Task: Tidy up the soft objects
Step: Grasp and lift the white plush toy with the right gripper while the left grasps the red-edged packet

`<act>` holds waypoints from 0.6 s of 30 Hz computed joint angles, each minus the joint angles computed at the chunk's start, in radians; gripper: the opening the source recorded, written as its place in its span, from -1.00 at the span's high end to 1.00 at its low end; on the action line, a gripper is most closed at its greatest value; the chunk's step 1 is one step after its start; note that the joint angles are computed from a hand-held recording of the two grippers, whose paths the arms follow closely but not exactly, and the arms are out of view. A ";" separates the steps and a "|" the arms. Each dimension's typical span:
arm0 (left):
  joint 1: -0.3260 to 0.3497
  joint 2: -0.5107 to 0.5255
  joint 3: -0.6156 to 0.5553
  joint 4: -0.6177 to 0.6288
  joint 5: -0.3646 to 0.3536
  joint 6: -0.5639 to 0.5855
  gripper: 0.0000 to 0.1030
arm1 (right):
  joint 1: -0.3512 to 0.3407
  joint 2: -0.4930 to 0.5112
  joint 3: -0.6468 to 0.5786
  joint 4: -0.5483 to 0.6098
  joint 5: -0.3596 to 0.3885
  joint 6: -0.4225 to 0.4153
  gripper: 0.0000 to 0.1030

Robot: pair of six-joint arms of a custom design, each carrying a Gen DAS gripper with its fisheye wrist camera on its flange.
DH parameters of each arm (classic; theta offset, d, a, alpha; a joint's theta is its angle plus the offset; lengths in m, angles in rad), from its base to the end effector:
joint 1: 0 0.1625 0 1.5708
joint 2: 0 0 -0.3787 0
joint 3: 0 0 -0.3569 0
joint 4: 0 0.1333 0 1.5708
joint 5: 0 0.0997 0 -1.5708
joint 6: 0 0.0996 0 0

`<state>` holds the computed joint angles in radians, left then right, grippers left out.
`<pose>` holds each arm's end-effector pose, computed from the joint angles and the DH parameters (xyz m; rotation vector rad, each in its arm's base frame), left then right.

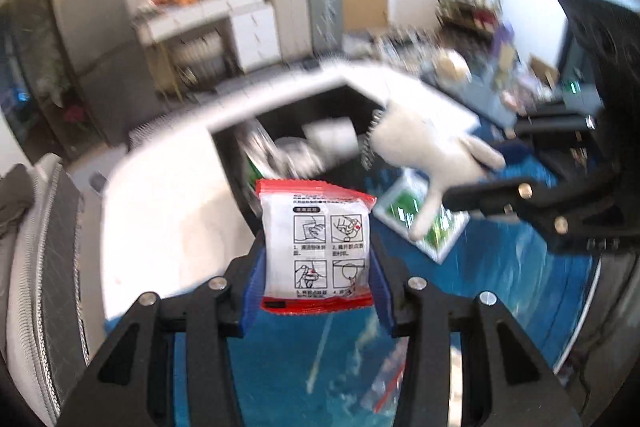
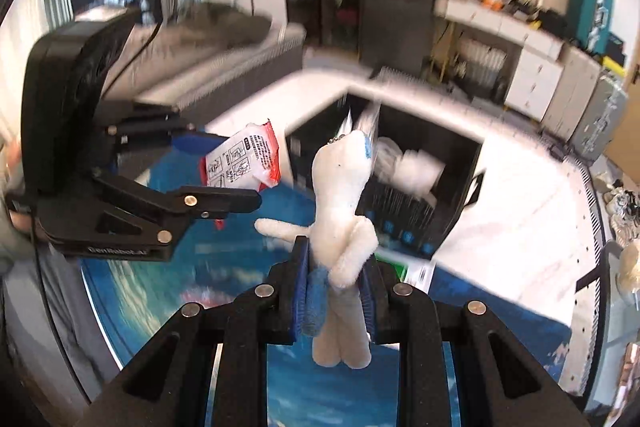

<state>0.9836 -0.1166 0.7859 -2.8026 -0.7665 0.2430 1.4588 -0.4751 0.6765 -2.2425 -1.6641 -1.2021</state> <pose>-0.2599 -0.7606 -0.0201 0.6736 2.2341 -0.8279 0.0316 -0.8290 0.2211 1.3984 -2.3657 0.4429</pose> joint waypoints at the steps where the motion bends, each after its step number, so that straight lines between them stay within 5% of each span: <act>1: -0.005 0.004 0.006 -0.068 0.009 0.028 0.13 | -0.003 -0.020 0.034 -0.035 0.037 0.001 0.56; 8: -0.035 0.027 0.053 -0.469 0.037 0.246 0.13 | -0.022 -0.113 0.247 -0.303 0.255 0.015 0.56; 18: -0.043 -0.007 0.150 -0.630 0.008 0.312 0.13 | -0.043 -0.154 0.354 -0.411 0.339 0.010 0.56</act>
